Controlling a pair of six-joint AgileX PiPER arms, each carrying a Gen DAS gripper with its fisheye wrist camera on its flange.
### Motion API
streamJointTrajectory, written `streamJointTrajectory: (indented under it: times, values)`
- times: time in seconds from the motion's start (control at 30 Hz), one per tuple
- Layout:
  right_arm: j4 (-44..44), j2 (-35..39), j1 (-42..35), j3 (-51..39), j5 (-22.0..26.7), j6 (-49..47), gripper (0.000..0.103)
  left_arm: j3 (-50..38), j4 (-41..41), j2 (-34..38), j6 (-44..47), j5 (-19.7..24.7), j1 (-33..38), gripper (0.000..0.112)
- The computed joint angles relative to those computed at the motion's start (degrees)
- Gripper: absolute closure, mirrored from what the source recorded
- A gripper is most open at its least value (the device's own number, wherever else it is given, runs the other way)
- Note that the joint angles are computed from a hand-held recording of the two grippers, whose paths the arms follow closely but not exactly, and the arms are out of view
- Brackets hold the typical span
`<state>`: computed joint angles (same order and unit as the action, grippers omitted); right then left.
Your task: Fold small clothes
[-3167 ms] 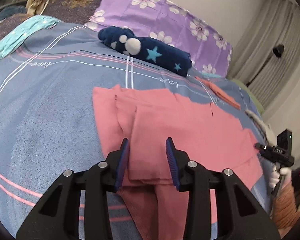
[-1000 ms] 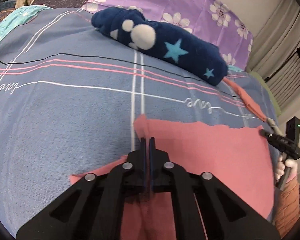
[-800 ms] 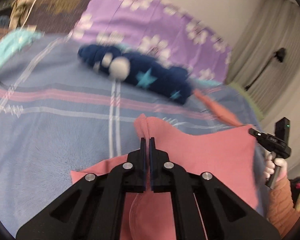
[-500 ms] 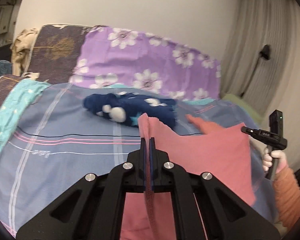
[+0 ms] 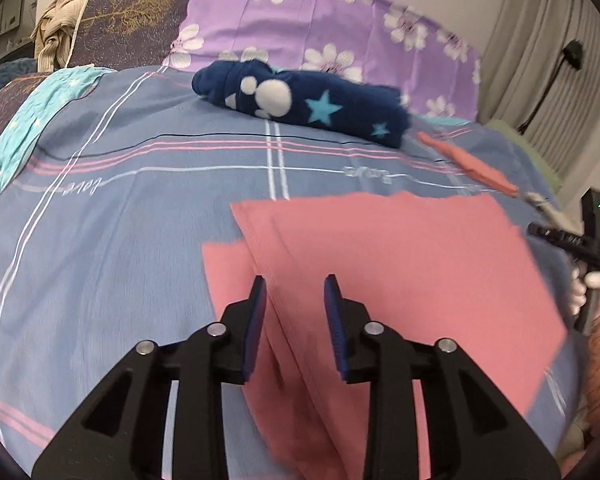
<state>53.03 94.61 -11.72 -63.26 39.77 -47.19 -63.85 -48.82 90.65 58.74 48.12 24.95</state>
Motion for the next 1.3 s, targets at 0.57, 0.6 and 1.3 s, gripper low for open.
streamJointTrajectory:
  times: [0.57,0.6,1.3]
  values:
    - [8.8,-23.7,-12.2,32.1,10.3,-18.9,0.073,26.8,6.1,-18.1,9.7,-1.6,1.8,0.098]
    - [7.2,-23.8,-10.4,32.8,8.2,-17.5,0.073,28.4,5.4,-19.5,12.0,-3.1,1.8,0.098]
    - [7.6,-15.6,-18.0,23.3,11.9,-19.2,0.076,9.4,12.7,-7.1,-18.0,-13.8,-56.9,0.097]
